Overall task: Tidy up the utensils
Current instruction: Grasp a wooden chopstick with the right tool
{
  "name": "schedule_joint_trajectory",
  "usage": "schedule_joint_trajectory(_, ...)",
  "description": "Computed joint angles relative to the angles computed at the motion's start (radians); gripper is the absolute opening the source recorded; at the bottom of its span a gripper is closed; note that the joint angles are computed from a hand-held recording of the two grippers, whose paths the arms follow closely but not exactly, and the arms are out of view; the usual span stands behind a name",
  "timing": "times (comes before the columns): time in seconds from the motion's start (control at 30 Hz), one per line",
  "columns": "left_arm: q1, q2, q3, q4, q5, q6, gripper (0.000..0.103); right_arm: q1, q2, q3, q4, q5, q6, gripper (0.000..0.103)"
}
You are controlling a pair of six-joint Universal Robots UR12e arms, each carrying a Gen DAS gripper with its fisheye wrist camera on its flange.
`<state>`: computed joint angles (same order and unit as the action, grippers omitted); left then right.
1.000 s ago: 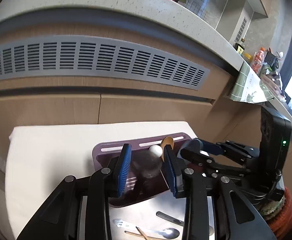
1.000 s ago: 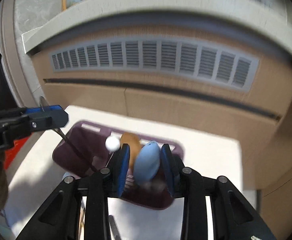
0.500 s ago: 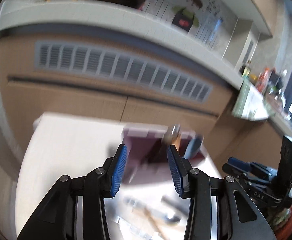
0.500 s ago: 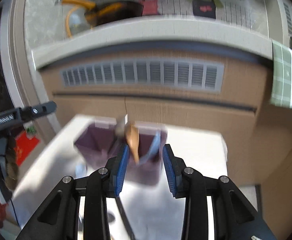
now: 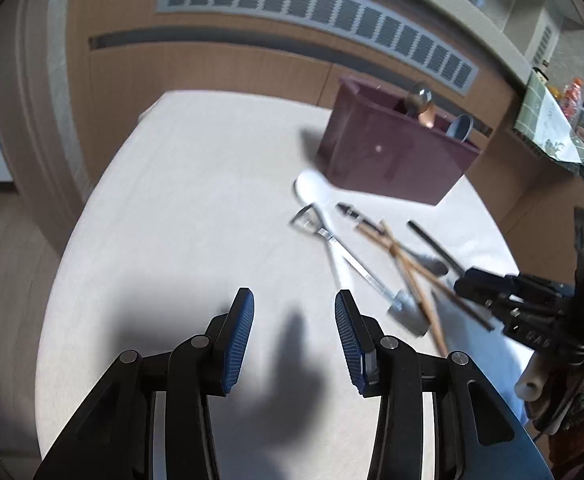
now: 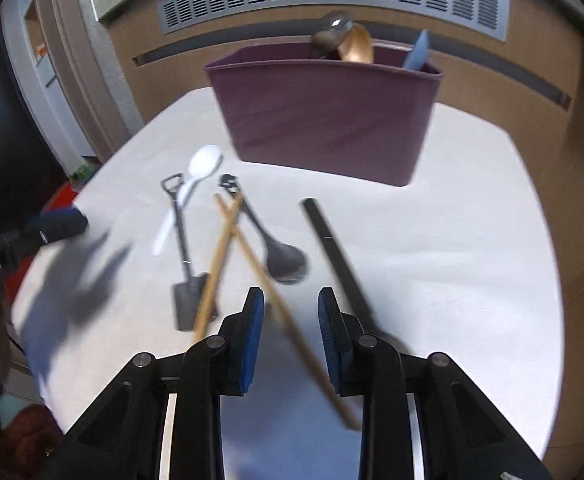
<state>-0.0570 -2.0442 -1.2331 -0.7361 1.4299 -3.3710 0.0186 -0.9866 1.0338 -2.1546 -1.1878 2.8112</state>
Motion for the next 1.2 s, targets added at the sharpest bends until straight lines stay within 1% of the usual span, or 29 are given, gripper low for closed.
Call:
schedule_joint_trajectory(0.1,0.004,-0.001,-0.002,-0.012,0.007,-0.014,0.043,0.006,0.007,-0.017,0.019,0.050,-0.022,0.027)
schedule_joint_trajectory(0.17,0.007,-0.003,-0.002,-0.013,-0.003,-0.020,0.043,0.013,0.012,-0.025,0.034,0.063,-0.034,0.027)
schedule_joint_trajectory(0.3,0.011,-0.005,-0.005,-0.011,-0.024,-0.017,0.043,0.031,0.033,-0.051,0.040,0.021,-0.047,0.026)
schedule_joint_trajectory(0.33,0.011,-0.007,-0.004,-0.013,-0.027,-0.017,0.043,0.035,0.041,-0.061,0.038,0.004,-0.043,0.024)
schedule_joint_trajectory(0.37,0.013,-0.007,-0.005,-0.013,-0.032,-0.016,0.043,0.040,0.051,-0.072,0.037,-0.014,-0.032,0.019)
schedule_joint_trajectory(0.47,0.015,-0.012,-0.002,-0.022,-0.038,-0.013,0.043,0.043,0.080,-0.118,0.079,-0.011,-0.016,0.017)
schedule_joint_trajectory(0.57,0.012,-0.016,0.005,-0.033,-0.033,0.006,0.043,0.052,0.099,-0.147,0.093,-0.025,-0.015,0.017)
schedule_joint_trajectory(0.63,0.012,-0.018,0.006,-0.033,-0.045,0.022,0.043,0.054,0.100,-0.146,0.086,-0.035,-0.013,0.014)
schedule_joint_trajectory(0.67,0.012,-0.019,0.008,-0.037,-0.055,0.024,0.043,0.054,0.102,-0.149,0.088,-0.039,-0.011,0.010)
schedule_joint_trajectory(0.73,0.012,-0.022,0.011,-0.044,-0.065,0.023,0.043,0.049,0.100,-0.150,0.091,-0.021,-0.007,0.006)
schedule_joint_trajectory(0.8,0.011,-0.025,0.016,-0.053,-0.067,0.023,0.043,0.040,0.086,-0.128,0.070,-0.009,0.000,0.005)
schedule_joint_trajectory(0.87,0.011,-0.030,0.023,-0.060,-0.072,0.019,0.043,0.029,0.063,-0.090,0.027,-0.015,0.009,0.005)
schedule_joint_trajectory(0.93,0.010,-0.041,0.041,-0.073,-0.081,0.014,0.043,0.017,0.046,-0.065,0.008,-0.012,0.026,0.005)
schedule_joint_trajectory(1.03,0.008,-0.066,0.080,-0.060,-0.093,0.009,0.043,-0.006,0.017,-0.020,-0.031,-0.022,0.072,0.005)
schedule_joint_trajectory(1.1,0.010,-0.094,0.124,-0.041,-0.098,0.001,0.043,-0.015,0.004,0.002,-0.055,-0.025,0.094,0.005)
schedule_joint_trajectory(1.13,0.011,-0.114,0.157,-0.046,-0.096,-0.006,0.043,-0.024,-0.008,0.021,-0.072,-0.019,0.109,0.005)
schedule_joint_trajectory(1.2,0.013,-0.160,0.235,-0.087,-0.073,-0.046,0.043,-0.034,-0.021,0.044,-0.096,-0.009,0.125,0.005)
